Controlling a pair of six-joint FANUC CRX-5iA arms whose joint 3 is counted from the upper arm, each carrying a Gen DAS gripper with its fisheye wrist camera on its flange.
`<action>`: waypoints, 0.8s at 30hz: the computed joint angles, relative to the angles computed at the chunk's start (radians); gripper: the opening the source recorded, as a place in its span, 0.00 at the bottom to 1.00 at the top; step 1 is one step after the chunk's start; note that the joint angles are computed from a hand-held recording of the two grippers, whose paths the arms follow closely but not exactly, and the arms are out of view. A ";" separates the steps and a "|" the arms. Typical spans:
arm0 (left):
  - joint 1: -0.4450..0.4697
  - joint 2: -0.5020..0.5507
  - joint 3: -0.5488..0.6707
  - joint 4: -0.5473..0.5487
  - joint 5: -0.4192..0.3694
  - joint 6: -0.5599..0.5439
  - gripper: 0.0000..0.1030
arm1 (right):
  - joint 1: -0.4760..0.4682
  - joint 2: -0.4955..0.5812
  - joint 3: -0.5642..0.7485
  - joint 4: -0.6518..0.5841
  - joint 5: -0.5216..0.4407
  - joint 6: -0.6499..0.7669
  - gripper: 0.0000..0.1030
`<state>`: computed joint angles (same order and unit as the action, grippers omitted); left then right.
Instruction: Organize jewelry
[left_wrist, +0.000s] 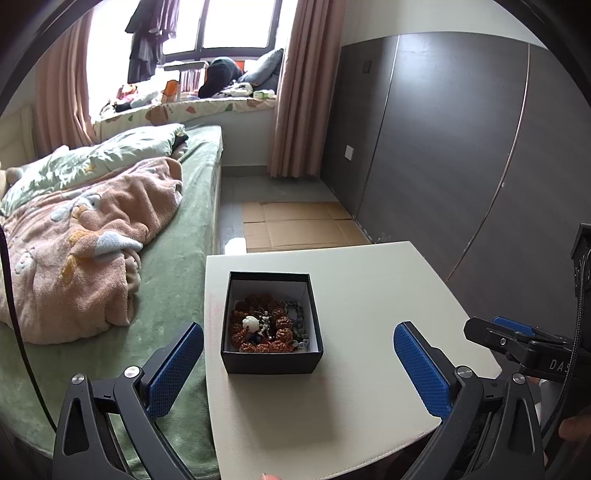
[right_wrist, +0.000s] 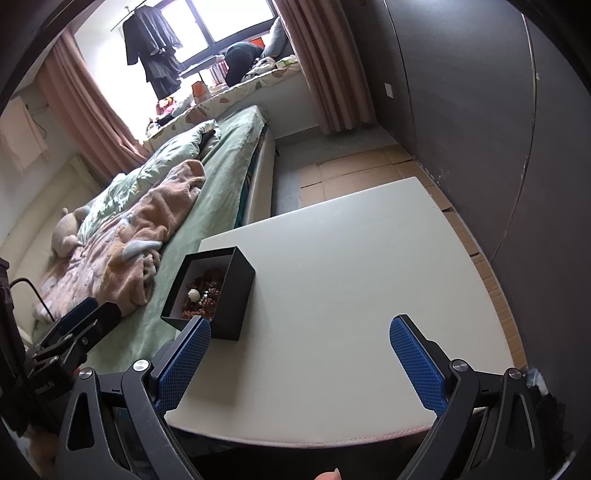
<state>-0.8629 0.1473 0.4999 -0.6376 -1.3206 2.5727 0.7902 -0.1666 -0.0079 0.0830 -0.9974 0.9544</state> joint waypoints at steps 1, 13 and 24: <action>-0.002 0.000 0.000 -0.003 -0.001 0.001 1.00 | 0.000 -0.001 -0.002 0.004 -0.001 -0.004 0.95; -0.032 0.007 0.017 -0.057 -0.020 0.032 1.00 | -0.001 -0.016 -0.009 0.031 -0.021 -0.016 0.95; -0.065 0.003 0.022 -0.101 -0.036 0.063 1.00 | 0.012 -0.038 -0.012 0.057 -0.041 -0.024 0.95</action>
<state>-0.9276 0.1504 0.5217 -0.7385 -1.3569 2.6353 0.8018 -0.2042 -0.0201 0.1401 -1.0382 0.9305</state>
